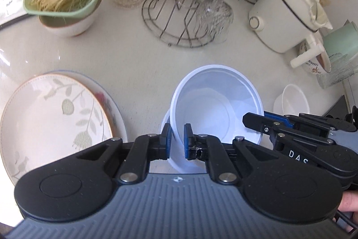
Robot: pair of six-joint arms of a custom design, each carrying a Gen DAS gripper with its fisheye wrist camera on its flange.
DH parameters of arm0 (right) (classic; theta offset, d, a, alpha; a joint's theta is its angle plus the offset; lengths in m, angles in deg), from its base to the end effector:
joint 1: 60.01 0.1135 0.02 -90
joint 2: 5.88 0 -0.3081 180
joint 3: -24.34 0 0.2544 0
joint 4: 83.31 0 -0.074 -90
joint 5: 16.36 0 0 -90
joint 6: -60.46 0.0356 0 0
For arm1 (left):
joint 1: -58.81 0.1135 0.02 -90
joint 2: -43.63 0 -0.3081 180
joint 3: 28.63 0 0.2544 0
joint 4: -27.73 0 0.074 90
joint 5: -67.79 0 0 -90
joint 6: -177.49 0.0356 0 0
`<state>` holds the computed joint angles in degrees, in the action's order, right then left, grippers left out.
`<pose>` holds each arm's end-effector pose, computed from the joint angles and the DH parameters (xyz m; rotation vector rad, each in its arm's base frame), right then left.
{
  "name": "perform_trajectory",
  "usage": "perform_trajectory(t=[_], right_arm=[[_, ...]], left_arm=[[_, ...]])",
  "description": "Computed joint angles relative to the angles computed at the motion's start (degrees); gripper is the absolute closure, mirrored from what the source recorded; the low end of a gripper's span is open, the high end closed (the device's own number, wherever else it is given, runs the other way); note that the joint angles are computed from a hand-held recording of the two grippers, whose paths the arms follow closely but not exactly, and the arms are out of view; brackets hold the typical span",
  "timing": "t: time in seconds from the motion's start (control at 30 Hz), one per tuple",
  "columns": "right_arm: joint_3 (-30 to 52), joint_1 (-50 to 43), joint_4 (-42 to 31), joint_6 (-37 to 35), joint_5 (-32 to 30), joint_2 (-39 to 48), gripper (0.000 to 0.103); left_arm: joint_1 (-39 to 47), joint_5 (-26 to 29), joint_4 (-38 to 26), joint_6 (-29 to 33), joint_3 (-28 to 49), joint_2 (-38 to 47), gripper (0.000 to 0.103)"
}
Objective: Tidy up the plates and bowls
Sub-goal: 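Open both grippers and lift them off the stacked bowls, then move both grippers to the white ceramic bowl by the rice cooker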
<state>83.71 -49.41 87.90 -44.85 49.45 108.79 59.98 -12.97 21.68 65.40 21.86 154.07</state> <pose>0.3315 0.0769 0.0886 -0.7147 2.5294 0.5373 0.2994 0.0004 0.0823 -0.5064 2.6941 -0.3236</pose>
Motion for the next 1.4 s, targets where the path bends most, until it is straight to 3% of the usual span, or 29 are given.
perform_trajectory(t=[0.37,0.43,0.47,0.5,0.57,0.6,1.4], right_arm=[[-0.2,0.2,-0.4,0.0,0.6,2.0,0.088],[-0.4,0.0,-0.4,-0.1,0.7,1.4,0.087],[-0.4,-0.1,-0.6,-0.2,0.5,1.2,0.081],[-0.4,-0.2,-0.8,-0.2,0.3,0.9,0.068],[-0.8,-0.4,-0.5,-0.1,-0.3,-0.2,0.052],[-1.4,-0.7,0.2,0.0,-0.6,-1.0,0.051],[-8.4,-8.7,10.2,7.1,-3.6,-15.8,0.051]], left_arm=[[-0.3,0.0,-0.8,-1.2,-0.1,0.5,0.09],[-0.3,0.1,-0.9,-1.4,0.2,0.4,0.076],[-0.8,-0.9,-1.6,-1.3,0.5,0.1,0.06],[-1.3,-1.8,-2.4,-1.3,0.8,-0.4,0.05],[-1.7,-1.9,-3.0,-1.3,1.1,-1.5,0.05],[-1.7,-1.9,-3.0,-1.1,1.0,-2.2,0.05],[-6.9,-7.6,-5.6,-1.6,1.9,-16.6,0.046]])
